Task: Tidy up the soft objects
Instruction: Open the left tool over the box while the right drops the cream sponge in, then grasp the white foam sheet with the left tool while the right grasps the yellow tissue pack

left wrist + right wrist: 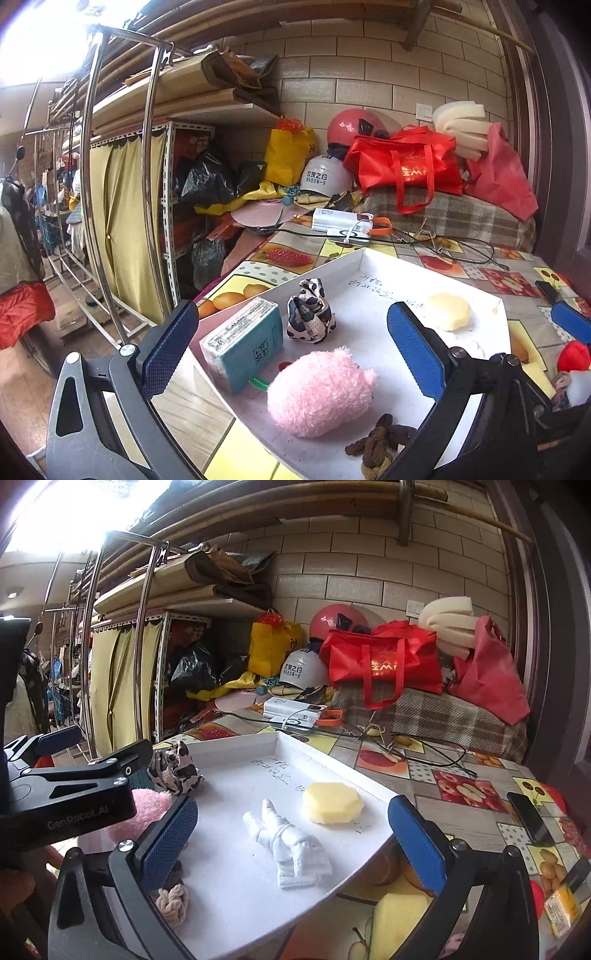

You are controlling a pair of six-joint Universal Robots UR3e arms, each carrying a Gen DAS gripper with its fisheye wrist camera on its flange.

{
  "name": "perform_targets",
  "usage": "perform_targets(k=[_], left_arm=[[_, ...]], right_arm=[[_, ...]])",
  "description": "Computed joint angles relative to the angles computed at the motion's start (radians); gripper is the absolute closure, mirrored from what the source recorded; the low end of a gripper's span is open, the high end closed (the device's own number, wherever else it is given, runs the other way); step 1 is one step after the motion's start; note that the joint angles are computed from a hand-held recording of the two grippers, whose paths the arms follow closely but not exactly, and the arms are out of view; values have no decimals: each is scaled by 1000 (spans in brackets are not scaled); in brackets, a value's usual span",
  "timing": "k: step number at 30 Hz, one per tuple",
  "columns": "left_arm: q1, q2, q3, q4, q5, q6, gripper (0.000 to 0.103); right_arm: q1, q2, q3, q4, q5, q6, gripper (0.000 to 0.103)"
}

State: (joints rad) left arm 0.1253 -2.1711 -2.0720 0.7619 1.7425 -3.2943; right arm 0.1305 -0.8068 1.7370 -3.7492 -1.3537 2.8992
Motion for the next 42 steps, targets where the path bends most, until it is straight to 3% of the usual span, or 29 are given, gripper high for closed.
perform_targets(k=[8,15,22,27,31,34,40,42], left_arm=[[-90,20,-57,47,58,35,0],[-174,54,-78,9,2,39,0],[-304,45,26,-114,-108,110,0],[-379,9,167,-262,-219,204,0],[-432,-42,338,-457,-280,261,0],[-470,-86,464,-596,-290,277,0],[-528,-150,633,-768,-282,257,0],[-546,-175,692,-824,-267,242,0]], right_arm=[[-105,-110,289,-177,143,-9,0],[-318,-198,471,-221,308,-12,0],[-658,-249,583,-272,421,-38,0],[-878,-306,514,-5,506,-149,0],[-920,-331,377,376,510,-319,0],[-915,-326,291,590,500,-360,0],[-841,-285,184,703,392,-370,0],[-818,-256,106,799,363,-377,3]])
